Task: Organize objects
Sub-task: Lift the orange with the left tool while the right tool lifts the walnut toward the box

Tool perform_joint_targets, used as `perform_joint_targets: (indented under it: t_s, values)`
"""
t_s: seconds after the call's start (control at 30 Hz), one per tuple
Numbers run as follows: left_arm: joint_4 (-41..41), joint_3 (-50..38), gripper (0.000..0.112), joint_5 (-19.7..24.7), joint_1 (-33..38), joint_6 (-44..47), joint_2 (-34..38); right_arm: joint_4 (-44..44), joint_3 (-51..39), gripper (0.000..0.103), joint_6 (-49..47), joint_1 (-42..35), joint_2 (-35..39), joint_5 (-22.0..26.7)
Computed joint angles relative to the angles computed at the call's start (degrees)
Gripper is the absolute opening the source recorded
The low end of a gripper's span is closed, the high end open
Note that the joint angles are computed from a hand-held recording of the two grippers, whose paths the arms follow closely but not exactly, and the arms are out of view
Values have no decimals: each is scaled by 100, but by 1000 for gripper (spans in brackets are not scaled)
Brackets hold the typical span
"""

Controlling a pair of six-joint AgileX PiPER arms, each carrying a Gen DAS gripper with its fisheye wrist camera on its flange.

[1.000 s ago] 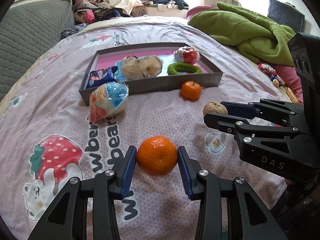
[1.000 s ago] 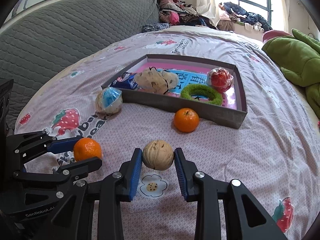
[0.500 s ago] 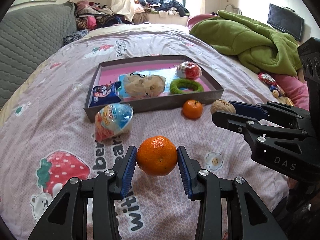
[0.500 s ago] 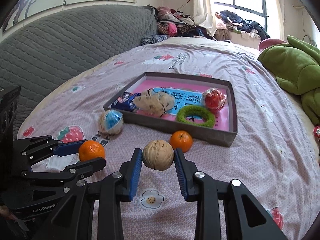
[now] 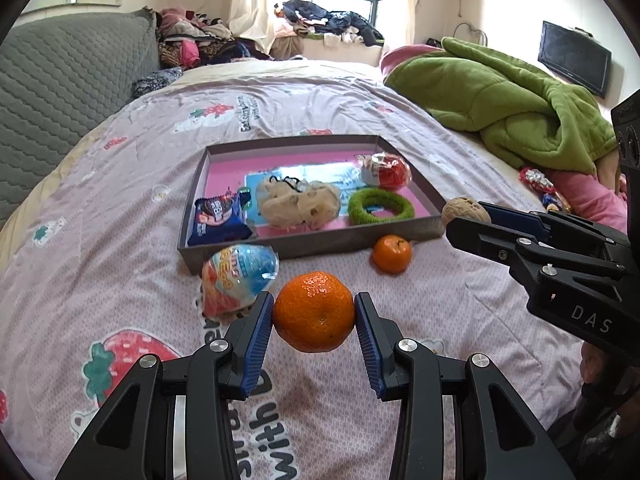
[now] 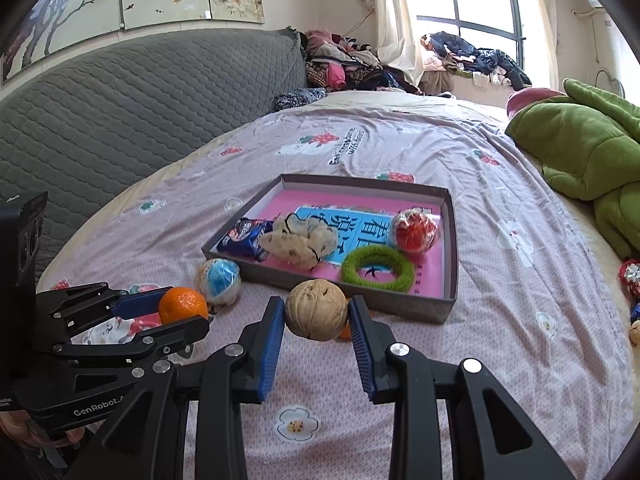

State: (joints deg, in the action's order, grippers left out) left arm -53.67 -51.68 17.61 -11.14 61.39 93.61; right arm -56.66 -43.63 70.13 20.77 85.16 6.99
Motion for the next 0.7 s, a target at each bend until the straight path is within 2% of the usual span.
perform_joint_targets:
  t_s: [0.13, 0.53, 0.7]
  values:
    - [20, -111, 43, 19, 12, -60, 38, 375, -107, 33, -391, -51, -21, 31]
    - [237, -454, 43, 80, 14, -305, 148, 677, -240, 33, -727, -163, 2, 36]
    - [333, -639, 43, 17, -22, -446, 249, 1332, -357, 33, -1433, -278, 118, 16]
